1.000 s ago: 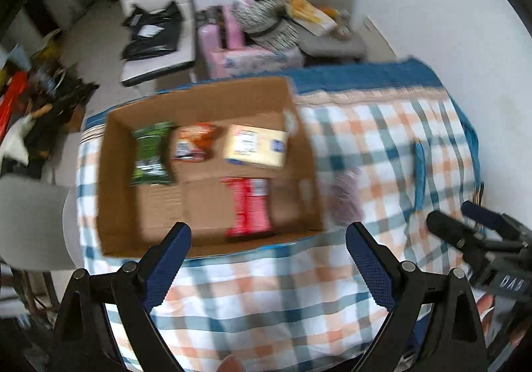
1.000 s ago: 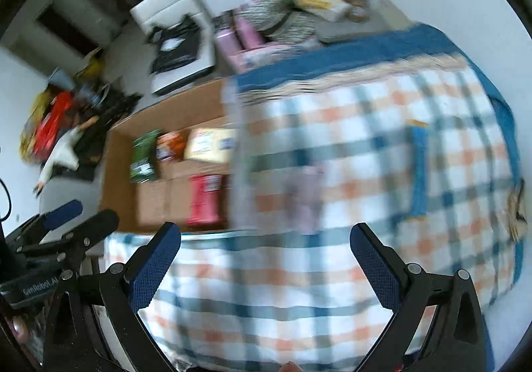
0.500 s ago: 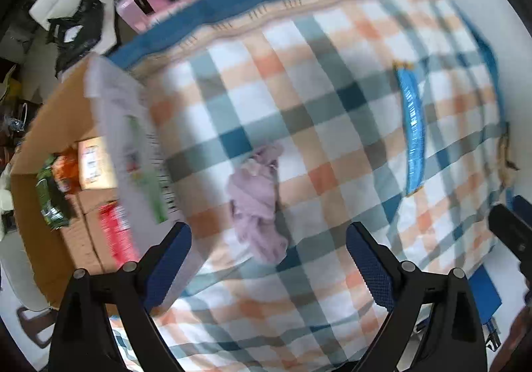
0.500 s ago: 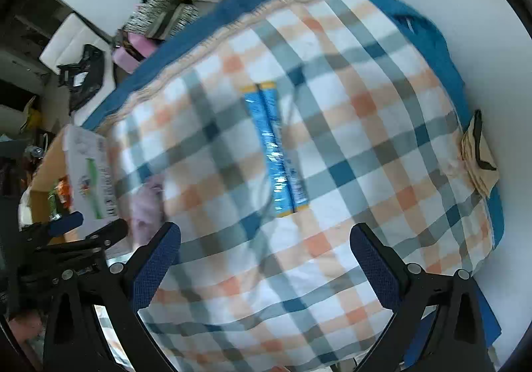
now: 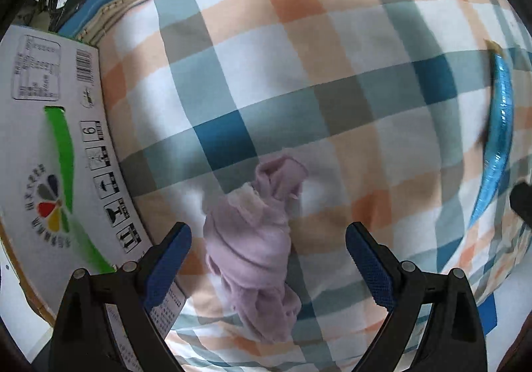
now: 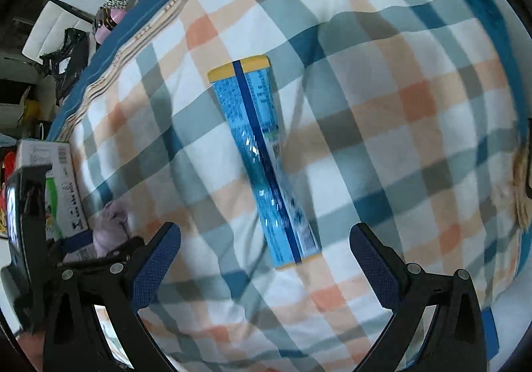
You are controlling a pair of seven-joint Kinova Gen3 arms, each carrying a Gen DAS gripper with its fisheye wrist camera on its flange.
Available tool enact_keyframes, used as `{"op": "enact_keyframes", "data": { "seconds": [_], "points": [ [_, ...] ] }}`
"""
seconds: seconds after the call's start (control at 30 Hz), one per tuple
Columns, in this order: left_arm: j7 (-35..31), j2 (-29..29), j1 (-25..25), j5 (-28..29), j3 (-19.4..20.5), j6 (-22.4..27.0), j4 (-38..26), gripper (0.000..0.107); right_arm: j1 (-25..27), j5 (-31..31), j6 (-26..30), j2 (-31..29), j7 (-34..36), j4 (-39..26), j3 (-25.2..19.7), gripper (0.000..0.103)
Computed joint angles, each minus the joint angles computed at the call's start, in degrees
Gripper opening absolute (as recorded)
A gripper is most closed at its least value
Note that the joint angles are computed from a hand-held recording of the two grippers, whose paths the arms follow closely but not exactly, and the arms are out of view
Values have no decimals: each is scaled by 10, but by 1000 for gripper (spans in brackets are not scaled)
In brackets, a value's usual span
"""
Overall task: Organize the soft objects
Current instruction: 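Grasp the lilac sock with the left gripper while the right grasps the blue tube packet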
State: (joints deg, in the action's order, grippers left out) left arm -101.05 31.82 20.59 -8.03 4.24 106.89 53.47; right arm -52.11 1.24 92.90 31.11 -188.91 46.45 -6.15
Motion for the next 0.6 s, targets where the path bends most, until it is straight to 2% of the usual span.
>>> {"op": "enact_keyframes", "data": {
  "seconds": [0.07,0.1,0.2,0.33,0.43,0.5,0.53,0.6],
  "points": [
    [2,2,-3,5,0,-2,5,95,14,-9,-19,-1,11,19,-3,103],
    [1,2,-5,6,0,-4,8,90,21,-15,-26,0,15,26,-5,102],
    [-2,8,-15,21,3,1,10,60,36,-28,-48,2,27,45,-8,102],
    [-3,1,-23,25,1,-13,20,42,44,-38,-79,-2,27,72,-10,94],
    [-14,6,-36,28,1,-5,9,38,51,-47,-99,-2,28,89,-13,86],
    [-13,4,-37,31,1,-7,14,37,57,-55,-110,-3,30,100,-15,71],
    [-13,3,-38,32,0,-7,15,37,59,-58,-116,-3,29,105,-16,69],
    [-14,3,-41,33,0,-6,12,36,59,-62,-110,4,27,99,-16,57]
  ]
}}
